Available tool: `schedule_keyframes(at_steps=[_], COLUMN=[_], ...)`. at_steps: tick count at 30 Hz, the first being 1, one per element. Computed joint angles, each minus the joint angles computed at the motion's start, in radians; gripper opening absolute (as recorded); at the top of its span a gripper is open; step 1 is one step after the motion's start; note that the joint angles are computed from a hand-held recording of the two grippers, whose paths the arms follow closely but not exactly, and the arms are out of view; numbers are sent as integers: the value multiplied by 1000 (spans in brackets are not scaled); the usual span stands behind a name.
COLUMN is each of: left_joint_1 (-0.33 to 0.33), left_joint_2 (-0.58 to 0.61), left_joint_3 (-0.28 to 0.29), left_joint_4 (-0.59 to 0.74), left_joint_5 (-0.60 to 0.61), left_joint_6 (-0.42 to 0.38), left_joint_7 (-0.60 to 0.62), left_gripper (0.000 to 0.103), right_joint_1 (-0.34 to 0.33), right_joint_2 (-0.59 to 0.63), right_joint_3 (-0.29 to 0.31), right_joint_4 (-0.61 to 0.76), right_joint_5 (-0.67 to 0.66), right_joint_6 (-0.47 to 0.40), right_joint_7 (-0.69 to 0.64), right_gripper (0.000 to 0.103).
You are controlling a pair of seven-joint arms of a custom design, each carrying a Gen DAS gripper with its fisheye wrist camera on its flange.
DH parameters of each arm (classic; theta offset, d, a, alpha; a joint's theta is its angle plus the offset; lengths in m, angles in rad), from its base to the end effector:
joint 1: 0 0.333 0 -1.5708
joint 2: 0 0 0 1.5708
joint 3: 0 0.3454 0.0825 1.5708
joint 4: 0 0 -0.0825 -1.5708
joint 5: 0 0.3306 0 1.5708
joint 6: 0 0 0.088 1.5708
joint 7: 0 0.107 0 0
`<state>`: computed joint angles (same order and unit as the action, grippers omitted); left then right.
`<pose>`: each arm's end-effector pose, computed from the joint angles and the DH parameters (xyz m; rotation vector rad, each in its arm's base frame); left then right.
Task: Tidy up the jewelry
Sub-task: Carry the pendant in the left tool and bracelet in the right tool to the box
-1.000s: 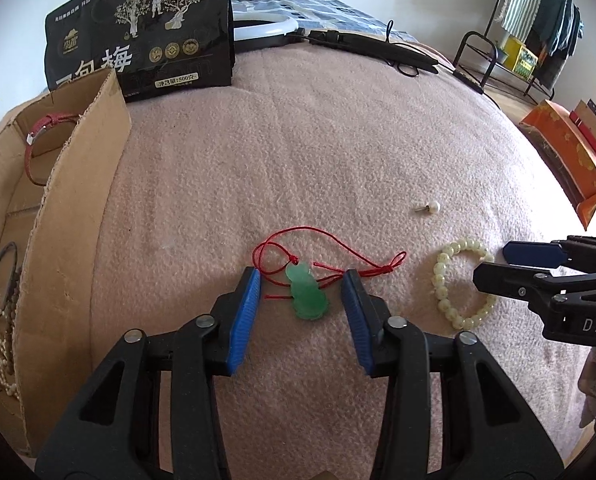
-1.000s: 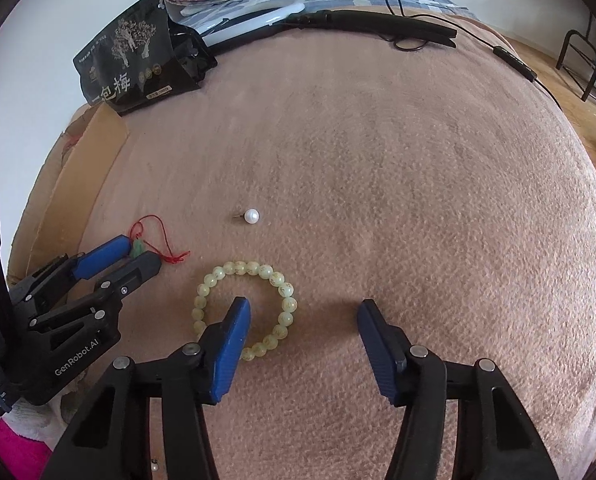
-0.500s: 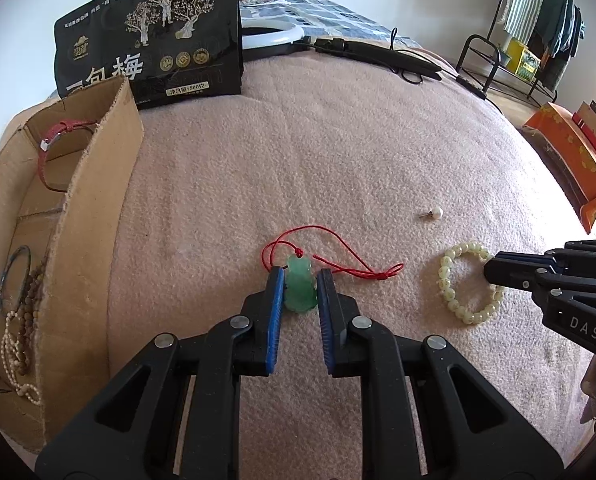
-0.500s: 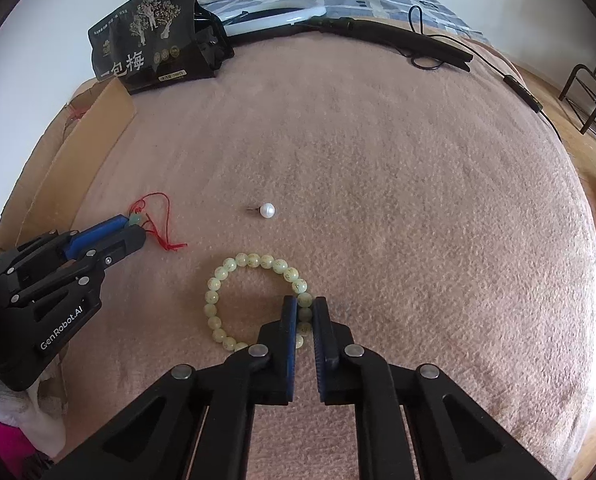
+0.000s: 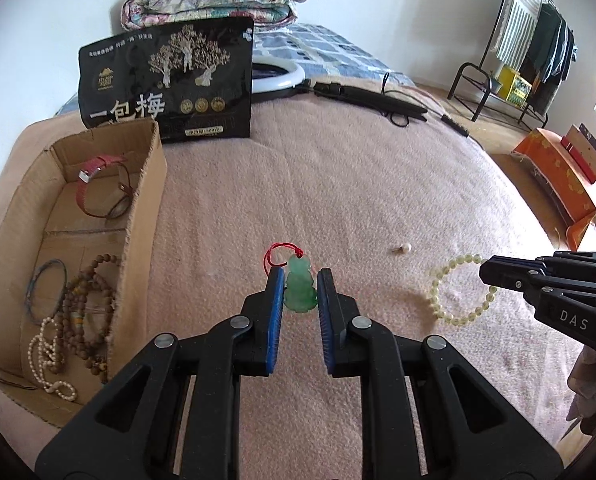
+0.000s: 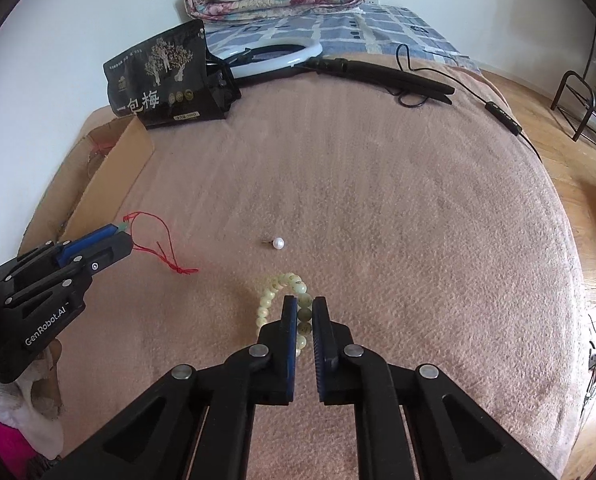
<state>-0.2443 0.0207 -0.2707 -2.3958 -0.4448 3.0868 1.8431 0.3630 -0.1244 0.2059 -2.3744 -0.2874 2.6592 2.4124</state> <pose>0.4529 -0.2150 0.4496 -1.5721 2.2459 -0.8886 0.3909 0.2630 0.4770 -1.8974 1.9770 -0.3336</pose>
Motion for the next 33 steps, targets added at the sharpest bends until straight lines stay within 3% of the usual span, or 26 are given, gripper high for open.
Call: schedule_keyframes(at_steps=[4,11,23,33], left_joint_1=[-20,-109,-186,-181], left_joint_2=[-46,-131,-238,-270], left_joint_3=[16,120,278,380], left_joint_4=[-1,-9,-52,-58], left_joint_5=[-99,-225,-227,-241], left_joint_6=[-12,-36,-54,-67], left_joint_7=[80,182,236,289], left_gripper=[15,15,15,15], right_joint_1=[-4,-22,4,89], right_joint_2=[-34,-85,-71,29], right_joint_3=[14,50,113,108], right_joint_4=[4,19,106,231], right_joint_5=[-23,-57,-121,-194], right_joint_6=[-11,-23,-15,12], right_joint_7=[24,71,145,196], right_gripper=[5,5,5,5])
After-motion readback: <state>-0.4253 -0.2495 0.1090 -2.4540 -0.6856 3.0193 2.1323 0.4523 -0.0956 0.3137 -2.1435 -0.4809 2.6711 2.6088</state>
